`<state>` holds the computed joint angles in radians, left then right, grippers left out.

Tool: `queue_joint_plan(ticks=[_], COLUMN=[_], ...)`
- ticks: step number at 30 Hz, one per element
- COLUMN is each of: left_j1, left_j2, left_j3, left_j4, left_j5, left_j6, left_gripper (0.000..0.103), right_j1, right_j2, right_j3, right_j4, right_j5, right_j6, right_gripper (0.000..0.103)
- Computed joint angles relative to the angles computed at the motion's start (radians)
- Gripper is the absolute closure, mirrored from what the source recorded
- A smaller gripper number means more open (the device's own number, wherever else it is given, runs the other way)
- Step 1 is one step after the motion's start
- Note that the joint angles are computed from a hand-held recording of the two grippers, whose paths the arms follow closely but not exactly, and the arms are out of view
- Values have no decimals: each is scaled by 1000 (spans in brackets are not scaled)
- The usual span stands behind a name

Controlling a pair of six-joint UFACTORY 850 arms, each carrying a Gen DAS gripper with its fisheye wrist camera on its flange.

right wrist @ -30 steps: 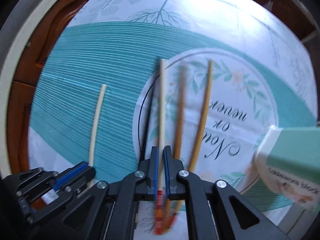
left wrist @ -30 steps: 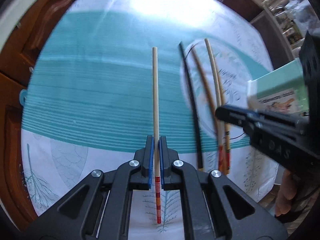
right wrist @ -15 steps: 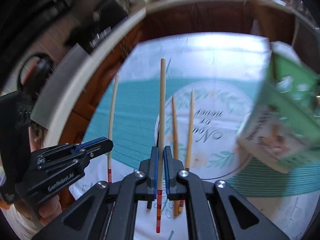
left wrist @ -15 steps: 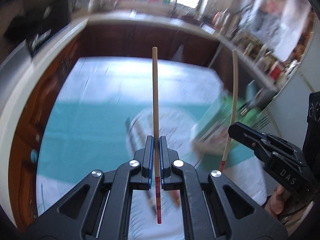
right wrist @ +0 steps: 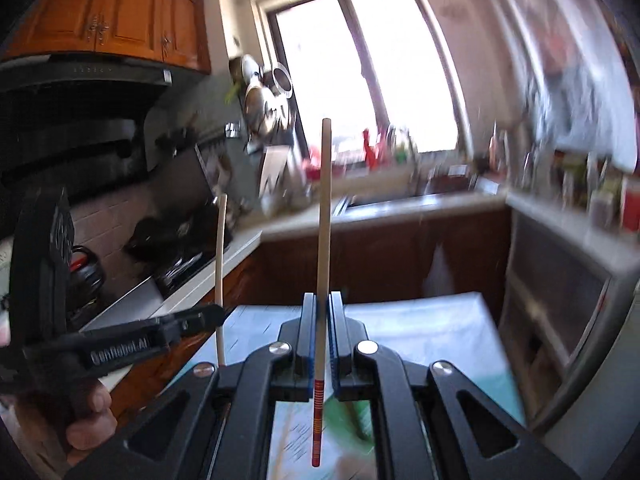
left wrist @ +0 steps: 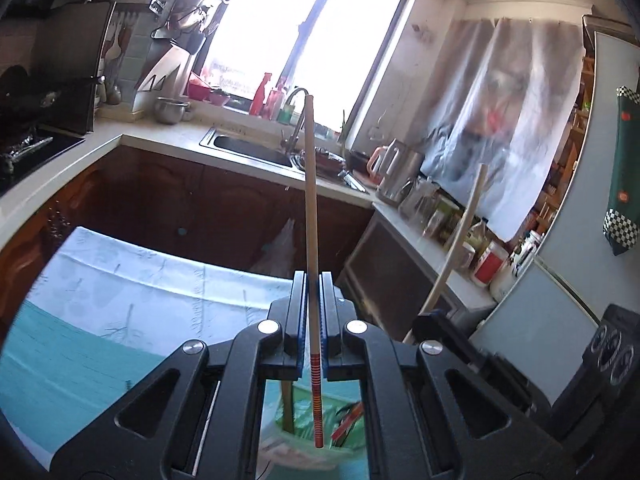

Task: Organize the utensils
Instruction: 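Lift both chopsticks into the green holder and open both tools, then move both tools back over the last three chopsticks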

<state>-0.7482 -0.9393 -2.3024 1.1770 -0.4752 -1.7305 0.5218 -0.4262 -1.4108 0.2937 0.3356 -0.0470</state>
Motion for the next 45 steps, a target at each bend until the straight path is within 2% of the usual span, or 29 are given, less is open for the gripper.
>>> queue_joint_plan(ticks=[2, 5, 11, 13, 17, 19, 21, 24, 29, 33, 36, 40, 45], left_j1=[0, 4, -3, -9, -24, -34, -37, -43, -42, -41, -41, -45, -43], left_j2=[-64, -131, -131, -150, -120, -111, -106, -53, 45, 123, 183, 243, 290], left_j3=[-82, -149, -51, -63, 11, 26, 37, 131, 297, 428, 532, 646, 747], left_j4=[-18, -36, 134, 117, 91, 15, -89, -122, -196, -232, -224, -235, -262], left_j5=[-14, -25, -29, -35, -32, -42, -51, -47, -27, -52, -66, -91, -109], left_j6=[24, 48, -96, -49, 1, 83, 181, 161, 131, 101, 56, 22, 8], left_gripper=[100, 100, 100, 100, 99, 95, 86, 80, 79, 79, 79, 79, 79], right_j1=[-8, -12, -11, -14, -21, -20, -18, -7, 3, 18, 26, 37, 61], right_j2=[-29, -55, -74, -89, -111, -114, -108, -98, -86, -65, -49, -41, -49], right_j3=[-29, -45, -14, -19, -24, -22, -10, 2, 22, 54, 78, 91, 97], right_j4=[-47, -46, -109, -128, -178, -195, -222, -170, -120, -32, -105, -323, -509], right_j5=[10, 38, 92, 84, 54, 28, 9, -33, -102, -118, -135, -177, -218], right_j6=[35, -17, -32, -21, 21, 24, 38, -28, -33, -85, 12, 268, 473], right_gripper=[98, 98, 98, 98, 98, 97, 97, 97, 96, 96, 96, 96, 96])
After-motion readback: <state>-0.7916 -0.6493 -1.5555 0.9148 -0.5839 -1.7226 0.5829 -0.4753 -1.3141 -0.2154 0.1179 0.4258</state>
